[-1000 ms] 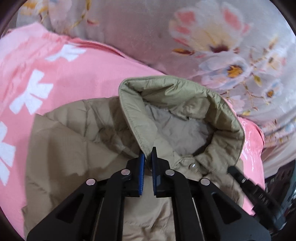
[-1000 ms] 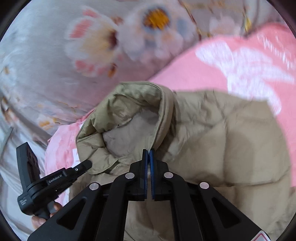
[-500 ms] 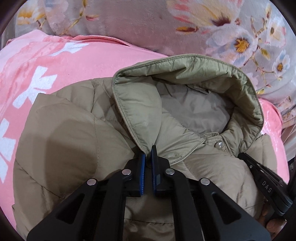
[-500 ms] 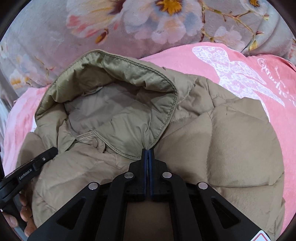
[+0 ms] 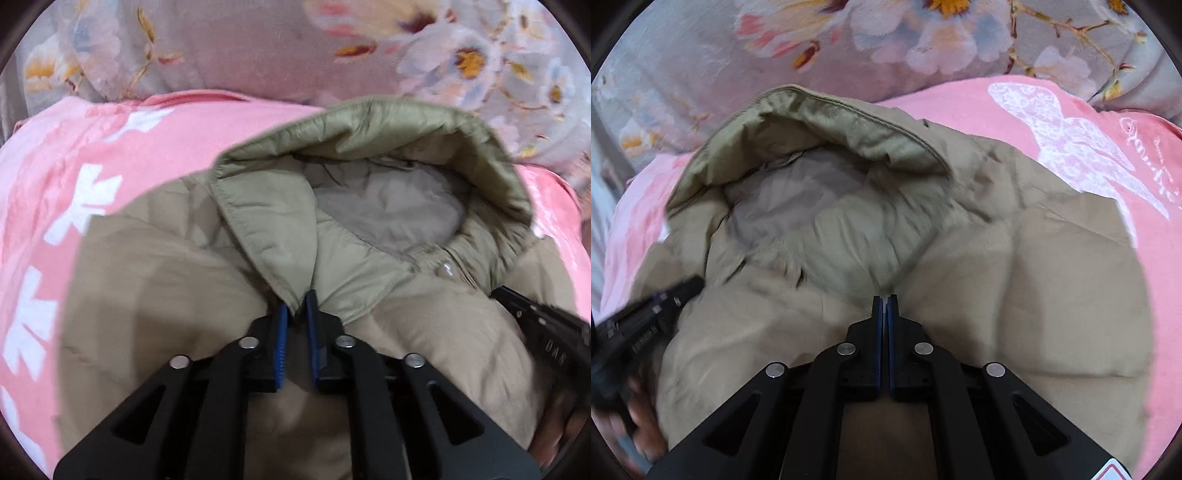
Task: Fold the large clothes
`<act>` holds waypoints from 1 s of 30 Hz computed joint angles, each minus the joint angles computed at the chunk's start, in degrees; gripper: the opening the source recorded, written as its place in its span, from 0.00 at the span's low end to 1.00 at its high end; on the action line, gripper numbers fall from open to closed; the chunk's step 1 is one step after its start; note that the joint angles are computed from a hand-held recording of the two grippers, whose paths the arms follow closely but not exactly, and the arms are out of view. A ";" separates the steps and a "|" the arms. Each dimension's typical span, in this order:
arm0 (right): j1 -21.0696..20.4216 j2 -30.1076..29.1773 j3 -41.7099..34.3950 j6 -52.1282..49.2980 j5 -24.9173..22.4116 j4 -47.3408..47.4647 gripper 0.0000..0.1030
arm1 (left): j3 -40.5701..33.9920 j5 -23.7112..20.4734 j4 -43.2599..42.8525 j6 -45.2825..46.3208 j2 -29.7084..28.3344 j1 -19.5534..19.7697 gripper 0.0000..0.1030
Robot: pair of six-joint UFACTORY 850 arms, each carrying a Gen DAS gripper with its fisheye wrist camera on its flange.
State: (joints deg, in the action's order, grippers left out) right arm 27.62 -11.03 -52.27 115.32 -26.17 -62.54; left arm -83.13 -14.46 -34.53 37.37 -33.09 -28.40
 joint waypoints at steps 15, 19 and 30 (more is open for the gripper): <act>-6.97 1.35 -8.90 11.23 -3.50 -10.41 0.10 | -41.15 -24.23 9.00 -27.04 -17.97 3.96 0.15; -8.49 -2.57 -10.57 7.62 0.02 -5.84 0.10 | -45.42 -27.08 15.97 -33.62 -22.59 1.98 0.15; -5.01 -1.55 -5.22 -8.99 -2.86 5.21 0.00 | -24.49 -17.32 13.12 -18.07 -13.59 1.45 0.13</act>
State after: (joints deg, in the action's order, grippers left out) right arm 22.61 -12.58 -57.49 106.33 -29.03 -57.32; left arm -107.62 -31.79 -21.42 19.30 -46.67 -26.95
